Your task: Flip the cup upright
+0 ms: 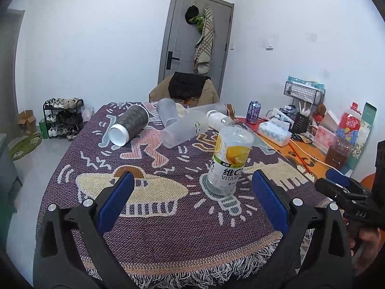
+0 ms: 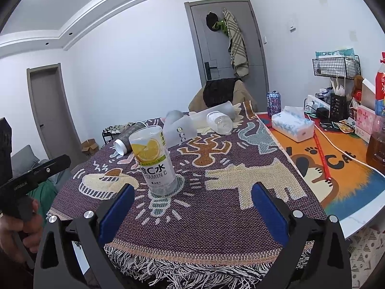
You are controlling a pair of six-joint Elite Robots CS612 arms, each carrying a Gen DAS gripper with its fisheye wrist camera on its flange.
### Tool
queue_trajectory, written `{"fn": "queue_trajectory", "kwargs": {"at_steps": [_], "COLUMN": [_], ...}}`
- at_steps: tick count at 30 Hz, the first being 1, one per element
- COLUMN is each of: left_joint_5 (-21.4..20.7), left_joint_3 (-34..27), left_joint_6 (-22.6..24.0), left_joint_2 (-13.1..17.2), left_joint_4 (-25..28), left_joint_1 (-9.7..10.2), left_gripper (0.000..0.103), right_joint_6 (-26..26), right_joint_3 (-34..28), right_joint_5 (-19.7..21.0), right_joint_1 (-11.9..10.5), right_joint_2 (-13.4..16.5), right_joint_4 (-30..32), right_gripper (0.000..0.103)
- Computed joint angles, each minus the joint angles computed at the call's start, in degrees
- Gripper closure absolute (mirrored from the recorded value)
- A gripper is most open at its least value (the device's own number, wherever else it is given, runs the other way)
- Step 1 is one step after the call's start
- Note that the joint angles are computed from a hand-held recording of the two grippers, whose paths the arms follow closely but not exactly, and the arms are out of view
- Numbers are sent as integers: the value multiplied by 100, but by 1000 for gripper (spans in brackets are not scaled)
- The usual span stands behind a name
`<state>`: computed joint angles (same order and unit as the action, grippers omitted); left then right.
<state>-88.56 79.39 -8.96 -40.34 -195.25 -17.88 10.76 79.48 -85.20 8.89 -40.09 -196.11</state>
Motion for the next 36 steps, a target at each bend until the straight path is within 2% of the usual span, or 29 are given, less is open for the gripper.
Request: {"fn": "queue_trajectory", "kwargs": {"at_steps": [10,36], "left_joint_5": [54,293], "left_joint_3": [18,25], "left_joint_6": [82,139], "left_joint_2": [-12,-11], "left_joint_4": [24,-5], "left_joint_1": [-29,-72], "left_gripper": [6,6], "right_joint_6": [-54,-15], "right_joint_3": [4,1], "right_joint_5": [-141,-192], "right_joint_1": [23,18], "right_joint_2": [5,17], "right_joint_4": [-36,-26], "right_gripper": [8,8]}}
